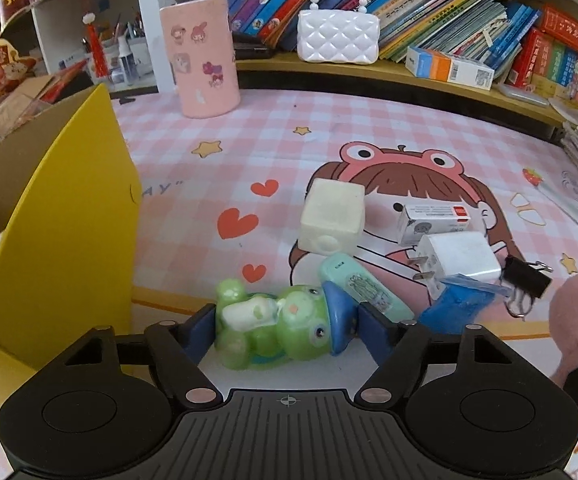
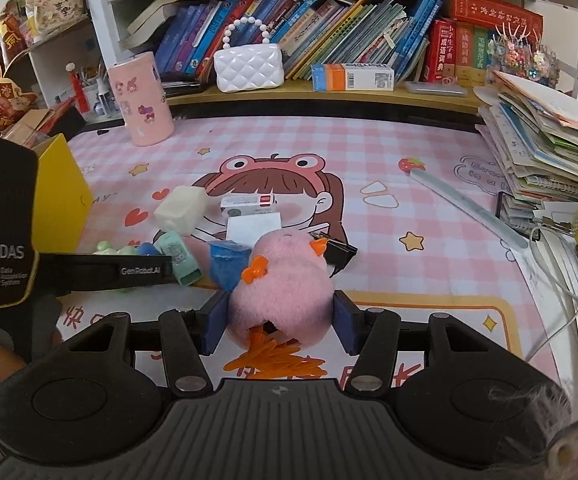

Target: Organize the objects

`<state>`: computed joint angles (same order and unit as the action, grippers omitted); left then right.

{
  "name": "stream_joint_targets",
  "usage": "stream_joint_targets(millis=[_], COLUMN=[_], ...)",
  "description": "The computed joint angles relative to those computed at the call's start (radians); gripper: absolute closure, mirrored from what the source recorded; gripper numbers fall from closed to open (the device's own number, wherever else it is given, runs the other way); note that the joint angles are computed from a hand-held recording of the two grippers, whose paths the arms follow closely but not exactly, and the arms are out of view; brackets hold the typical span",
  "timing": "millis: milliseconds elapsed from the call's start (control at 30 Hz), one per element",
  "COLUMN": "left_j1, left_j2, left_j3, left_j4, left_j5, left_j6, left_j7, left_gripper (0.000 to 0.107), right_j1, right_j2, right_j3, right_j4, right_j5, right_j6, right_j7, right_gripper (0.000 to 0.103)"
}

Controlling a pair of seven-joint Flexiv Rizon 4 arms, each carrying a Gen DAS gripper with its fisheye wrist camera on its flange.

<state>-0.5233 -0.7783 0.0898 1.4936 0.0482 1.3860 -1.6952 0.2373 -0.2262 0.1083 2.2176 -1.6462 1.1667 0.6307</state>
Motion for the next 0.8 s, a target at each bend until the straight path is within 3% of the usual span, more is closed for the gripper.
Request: stream_joint_targets(millis=[433,633,800], left_j1=[0.223,0.325,0.456], left_j2=[0.22,0.277,0.319], left_j3=[-0.261,-0.357,-0.468], left_j4=[0.359,0.48,0.577], left_j5=[-0.136,-0.187,-0.199], left_j6=[0.203,0.283,0.332], left_j7=[0.174,0.232,0.257], left_gripper=[0.034,0.034,0.034], right_j1=[0.056,0.106,0.167], right_j2=[-0.002,-0.013,-0.024], right_j3=[0.017,0.028,0.038], right_j4=[0.006,-0.014,-0.039], right_j5=[0.103,0.172,0.228], right_j6=[-0.02,-0.034,-0.072], right_j7=[-0.034,-0.066,-0.098], right_gripper=[0.051,0.051,0.051])
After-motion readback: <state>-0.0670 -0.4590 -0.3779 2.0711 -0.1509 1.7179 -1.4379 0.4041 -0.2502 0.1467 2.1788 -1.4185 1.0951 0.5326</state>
